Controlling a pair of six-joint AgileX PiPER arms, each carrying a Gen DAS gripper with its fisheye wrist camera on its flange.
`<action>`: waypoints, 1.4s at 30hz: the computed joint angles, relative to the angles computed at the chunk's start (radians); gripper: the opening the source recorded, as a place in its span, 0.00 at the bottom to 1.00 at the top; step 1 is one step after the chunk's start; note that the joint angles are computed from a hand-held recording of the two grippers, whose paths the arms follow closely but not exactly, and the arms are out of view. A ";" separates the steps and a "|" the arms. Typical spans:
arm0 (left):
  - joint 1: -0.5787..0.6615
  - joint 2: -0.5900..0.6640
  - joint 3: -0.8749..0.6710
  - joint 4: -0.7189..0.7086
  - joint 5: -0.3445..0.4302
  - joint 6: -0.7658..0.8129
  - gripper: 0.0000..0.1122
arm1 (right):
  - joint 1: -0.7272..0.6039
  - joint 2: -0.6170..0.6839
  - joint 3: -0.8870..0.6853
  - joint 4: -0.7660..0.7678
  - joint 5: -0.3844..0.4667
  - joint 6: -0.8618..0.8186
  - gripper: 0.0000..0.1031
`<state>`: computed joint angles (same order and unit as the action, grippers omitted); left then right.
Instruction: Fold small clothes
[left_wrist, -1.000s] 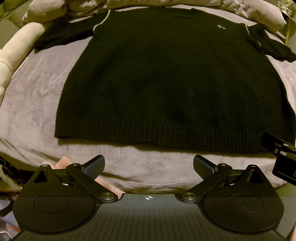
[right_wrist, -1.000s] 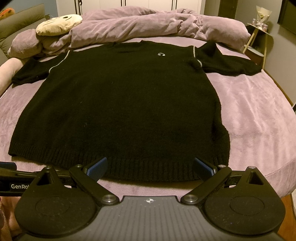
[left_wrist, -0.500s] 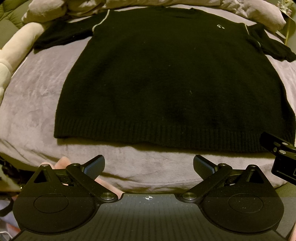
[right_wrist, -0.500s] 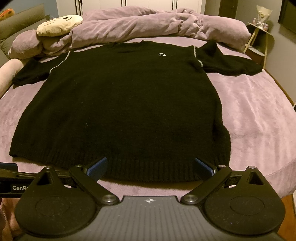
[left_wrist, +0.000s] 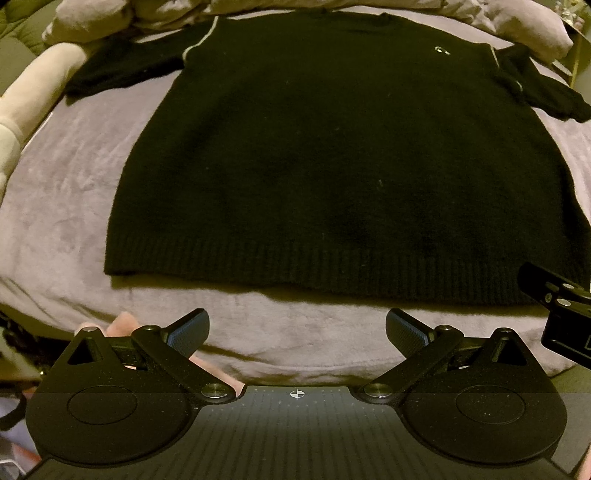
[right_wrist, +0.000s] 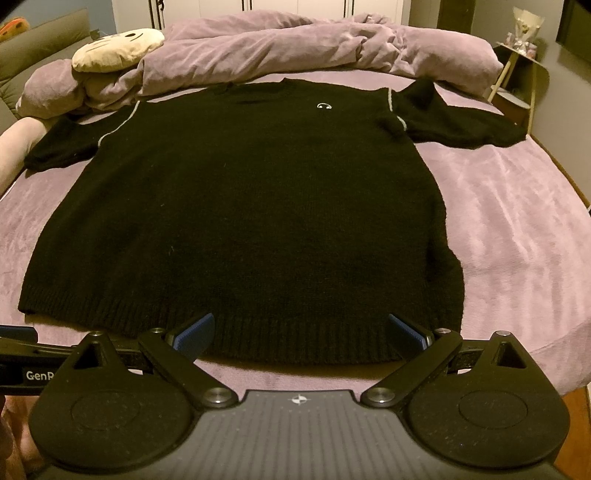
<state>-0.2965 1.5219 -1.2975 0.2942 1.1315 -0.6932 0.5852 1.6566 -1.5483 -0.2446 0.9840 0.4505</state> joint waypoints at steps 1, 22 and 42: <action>0.001 0.003 -0.001 -0.003 0.000 0.001 0.92 | -0.002 0.004 -0.004 0.004 0.000 -0.004 0.96; 0.044 0.050 -0.040 -0.035 0.003 0.035 0.92 | -0.062 0.033 0.006 0.114 -0.057 -0.089 0.96; 0.182 0.301 -0.315 -0.059 -0.013 0.031 0.92 | -0.402 0.186 0.114 0.781 -0.289 -0.549 0.96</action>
<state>-0.1143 1.8228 -1.6126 0.2348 1.1181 -0.6626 0.1836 1.8422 -1.4346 0.5367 0.6946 -0.0980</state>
